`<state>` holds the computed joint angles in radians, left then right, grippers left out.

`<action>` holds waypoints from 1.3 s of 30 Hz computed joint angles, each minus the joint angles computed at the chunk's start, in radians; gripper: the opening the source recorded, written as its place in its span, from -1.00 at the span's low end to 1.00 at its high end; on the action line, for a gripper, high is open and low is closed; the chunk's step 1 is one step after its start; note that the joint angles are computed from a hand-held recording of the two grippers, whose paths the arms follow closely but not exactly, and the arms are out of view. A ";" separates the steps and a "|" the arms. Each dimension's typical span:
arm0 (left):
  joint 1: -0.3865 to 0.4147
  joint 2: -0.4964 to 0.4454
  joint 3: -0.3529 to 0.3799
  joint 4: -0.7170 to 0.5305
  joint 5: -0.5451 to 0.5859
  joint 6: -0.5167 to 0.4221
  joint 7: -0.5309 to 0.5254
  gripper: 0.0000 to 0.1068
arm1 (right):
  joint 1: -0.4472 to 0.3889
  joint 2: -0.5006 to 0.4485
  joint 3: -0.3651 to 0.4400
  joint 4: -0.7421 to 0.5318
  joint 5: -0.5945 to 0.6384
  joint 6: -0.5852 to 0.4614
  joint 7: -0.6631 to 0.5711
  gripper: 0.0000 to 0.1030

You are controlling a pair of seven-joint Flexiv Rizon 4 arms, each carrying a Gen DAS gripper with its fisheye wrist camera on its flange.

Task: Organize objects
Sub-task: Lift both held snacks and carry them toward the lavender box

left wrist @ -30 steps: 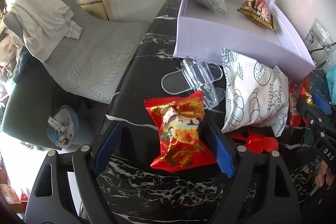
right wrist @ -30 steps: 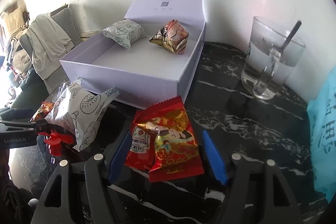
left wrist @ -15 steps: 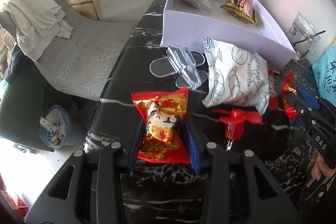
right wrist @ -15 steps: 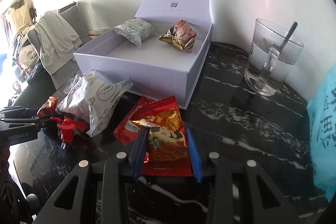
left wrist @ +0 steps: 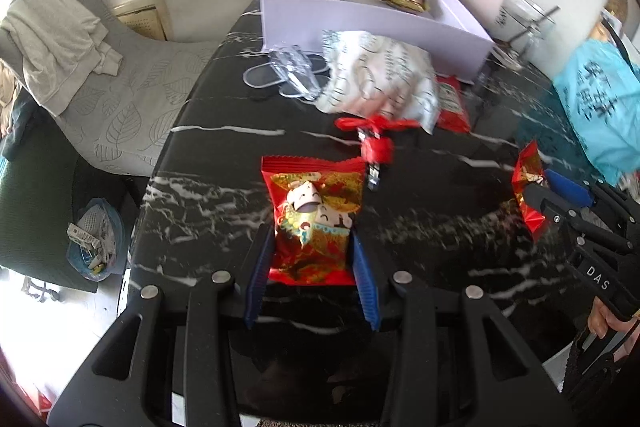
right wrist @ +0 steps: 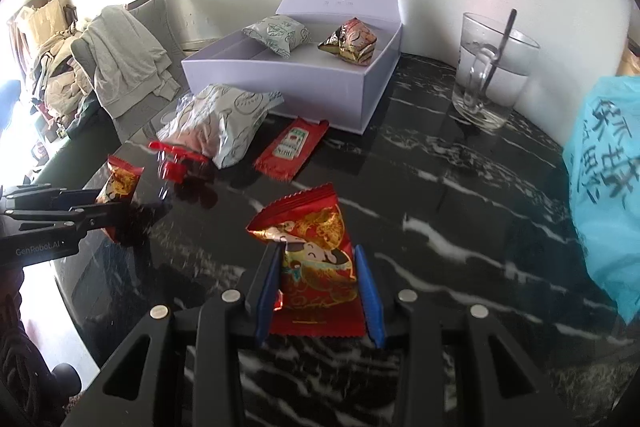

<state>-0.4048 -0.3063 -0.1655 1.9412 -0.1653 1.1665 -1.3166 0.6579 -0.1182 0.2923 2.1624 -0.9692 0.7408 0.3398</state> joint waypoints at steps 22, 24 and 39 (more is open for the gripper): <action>-0.014 0.008 -0.005 0.051 0.028 0.064 0.019 -0.08 | 0.019 -0.004 0.001 0.048 -0.100 0.049 0.100 0.14; -0.016 0.008 -0.005 0.053 0.028 0.068 0.018 -0.11 | 0.016 -0.004 0.001 0.050 -0.107 0.052 0.099 0.14; -0.010 0.040 -0.029 0.040 -0.026 0.055 0.074 -0.40 | -0.002 0.025 0.006 0.051 -0.100 0.092 0.052 -0.29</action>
